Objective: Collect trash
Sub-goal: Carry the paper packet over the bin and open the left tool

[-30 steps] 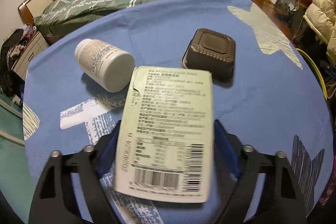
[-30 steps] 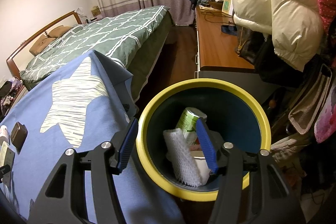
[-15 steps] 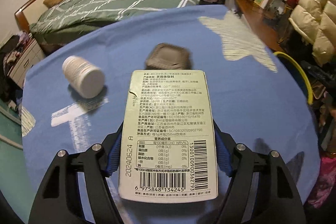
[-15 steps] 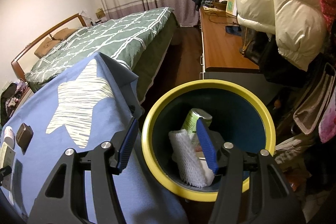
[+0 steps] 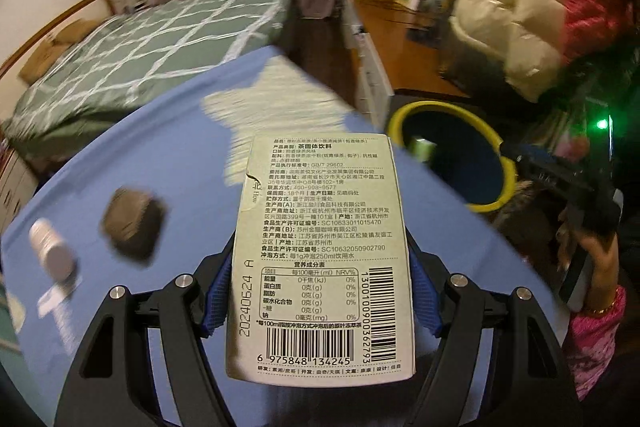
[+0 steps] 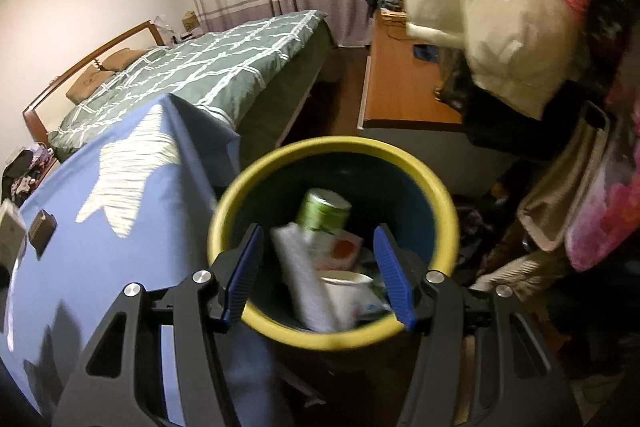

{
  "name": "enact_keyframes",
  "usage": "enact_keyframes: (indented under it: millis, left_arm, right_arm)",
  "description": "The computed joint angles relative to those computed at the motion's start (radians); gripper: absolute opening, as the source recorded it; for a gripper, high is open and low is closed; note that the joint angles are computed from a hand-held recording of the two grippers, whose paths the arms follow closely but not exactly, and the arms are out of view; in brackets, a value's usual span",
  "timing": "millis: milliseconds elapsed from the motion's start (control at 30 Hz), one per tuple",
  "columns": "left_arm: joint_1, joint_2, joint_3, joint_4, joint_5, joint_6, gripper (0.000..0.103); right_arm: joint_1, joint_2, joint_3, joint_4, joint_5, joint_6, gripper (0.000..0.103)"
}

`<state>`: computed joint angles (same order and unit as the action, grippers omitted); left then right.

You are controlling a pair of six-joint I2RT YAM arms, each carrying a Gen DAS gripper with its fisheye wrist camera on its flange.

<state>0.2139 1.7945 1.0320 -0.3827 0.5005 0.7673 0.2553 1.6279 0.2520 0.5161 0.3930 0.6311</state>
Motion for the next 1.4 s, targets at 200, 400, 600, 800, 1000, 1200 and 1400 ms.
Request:
enact_keyframes:
  millis: [200,400,600,800,1000,1200,1400]
  left_arm:
    - [-0.250,0.005,-0.024,0.089,-0.069,-0.162,0.072]
    - [-0.456,0.097,0.061,0.144,-0.157,-0.321,0.072]
    - [-0.548,0.178,0.121,0.175,-0.196,-0.394,0.072]
    - [-0.626,0.244,0.157,0.227,-0.231,-0.476,0.073]
    - [-0.615,0.197,0.095,0.318,-0.233,-0.523,0.088]
    - [-0.514,0.030,-0.083,0.425,-0.205,-0.505,0.093]
    - [-0.287,-0.159,-0.312,0.556,-0.124,-0.451,0.096]
  right_arm:
    - [-0.109,-0.071,-0.092,0.039,-0.053,-0.066,0.055]
    - [-0.219,-0.074,-0.146,0.117,-0.129,-0.131,0.055]
    - [-0.324,-0.034,-0.182,0.203,-0.202,-0.183,0.055]
    - [-0.376,-0.026,-0.204,0.236,-0.231,-0.199,0.055]
    - [-0.370,-0.031,-0.210,0.235,-0.229,-0.195,0.055]
    - [-0.311,-0.041,-0.197,0.206,-0.200,-0.172,0.055]
    - [-0.206,-0.078,-0.175,0.134,-0.135,-0.131,0.055]
